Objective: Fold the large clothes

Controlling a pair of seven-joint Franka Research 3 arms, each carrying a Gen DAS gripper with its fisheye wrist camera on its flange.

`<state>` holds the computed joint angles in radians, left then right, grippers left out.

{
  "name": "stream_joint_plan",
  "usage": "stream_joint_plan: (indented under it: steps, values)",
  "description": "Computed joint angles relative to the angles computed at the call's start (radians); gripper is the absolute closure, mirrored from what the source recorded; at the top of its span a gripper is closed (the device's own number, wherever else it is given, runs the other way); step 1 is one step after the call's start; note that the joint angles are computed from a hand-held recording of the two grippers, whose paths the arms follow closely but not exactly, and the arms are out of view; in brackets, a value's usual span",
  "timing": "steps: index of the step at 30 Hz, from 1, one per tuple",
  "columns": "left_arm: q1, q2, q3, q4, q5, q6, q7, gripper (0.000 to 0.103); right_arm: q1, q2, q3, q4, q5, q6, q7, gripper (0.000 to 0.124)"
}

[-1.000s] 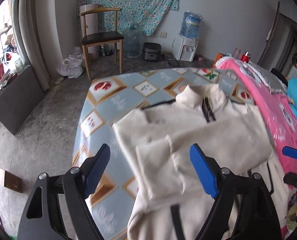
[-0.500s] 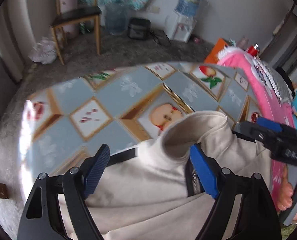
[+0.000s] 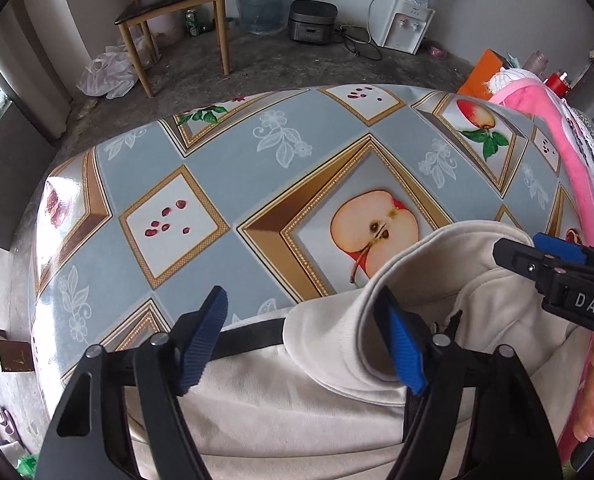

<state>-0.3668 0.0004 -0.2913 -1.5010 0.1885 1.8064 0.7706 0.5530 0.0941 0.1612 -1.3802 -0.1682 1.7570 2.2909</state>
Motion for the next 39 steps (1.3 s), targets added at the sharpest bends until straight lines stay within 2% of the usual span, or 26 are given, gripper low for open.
stream_joint_plan:
  steps: [4,6,7,9,11,15,18,22,23,25,26,27,29,31,35,37,39]
  values:
    - [-0.001,0.003,-0.001,0.001,-0.018,0.015,0.0,0.055,-0.005,-0.008,0.0,-0.01,0.026,-0.006,0.002,0.069]
    - [-0.005,0.004,-0.003,0.005,-0.03,0.019,0.018,0.071,-0.008,-0.022,0.002,-0.026,0.043,-0.003,-0.002,0.083]
    - [-0.008,0.004,-0.006,0.008,-0.028,0.013,0.024,0.072,-0.013,-0.036,0.001,-0.043,0.057,0.007,-0.01,0.088]
    - [-0.018,-0.004,-0.013,0.01,-0.006,0.002,0.055,0.082,-0.017,-0.056,0.008,-0.052,0.075,0.016,-0.026,0.105]
    - [-0.026,-0.022,-0.018,0.001,0.0,-0.004,0.098,0.086,-0.013,-0.088,0.02,-0.071,0.066,0.016,-0.051,0.107]
    - [-0.033,-0.113,-0.02,-0.085,-0.021,0.053,0.179,0.089,-0.001,-0.176,0.056,-0.138,0.036,0.021,-0.112,0.111]
    - [-0.042,-0.188,-0.02,-0.16,-0.057,0.088,0.238,0.09,0.0,-0.262,0.084,-0.228,0.032,0.035,-0.154,0.112]
    - [-0.065,-0.276,-0.012,-0.248,-0.142,0.09,0.321,0.087,-0.01,-0.351,0.122,-0.344,0.048,0.045,-0.188,0.112]
    - [-0.074,-0.299,-0.004,-0.266,-0.178,0.089,0.347,0.083,-0.012,-0.36,0.137,-0.36,0.037,0.036,-0.188,0.112]
    - [-0.088,-0.345,0.012,-0.303,-0.25,0.1,0.386,0.068,-0.015,-0.366,0.163,-0.379,0.008,0.023,-0.188,0.112]
    - [-0.092,-0.371,0.023,-0.327,-0.285,0.121,0.397,0.055,-0.016,-0.37,0.17,-0.391,-0.002,0.024,-0.188,0.112]
    - [-0.097,-0.406,0.036,-0.364,-0.326,0.166,0.403,0.05,-0.016,-0.372,0.171,-0.404,0.0,0.033,-0.187,0.112]
    - [-0.099,-0.457,0.064,-0.424,-0.406,0.254,0.391,0.045,-0.019,-0.385,0.167,-0.433,0.015,0.047,-0.185,0.112]
    - [-0.093,-0.476,0.096,-0.465,-0.492,0.308,0.339,0.045,-0.022,-0.397,0.162,-0.457,0.035,0.062,-0.186,0.112]
    - [-0.056,-0.412,0.129,-0.469,-0.612,0.27,0.177,0.045,-0.031,-0.434,0.152,-0.495,0.083,0.098,-0.18,0.111]
    - [-0.034,-0.389,0.118,-0.478,-0.62,0.267,0.112,0.046,-0.032,-0.479,0.123,-0.532,0.167,0.15,-0.184,0.099]
    - [-0.026,-0.378,0.107,-0.488,-0.622,0.291,0.089,0.046,-0.036,-0.534,0.096,-0.579,0.262,0.216,-0.19,0.071]
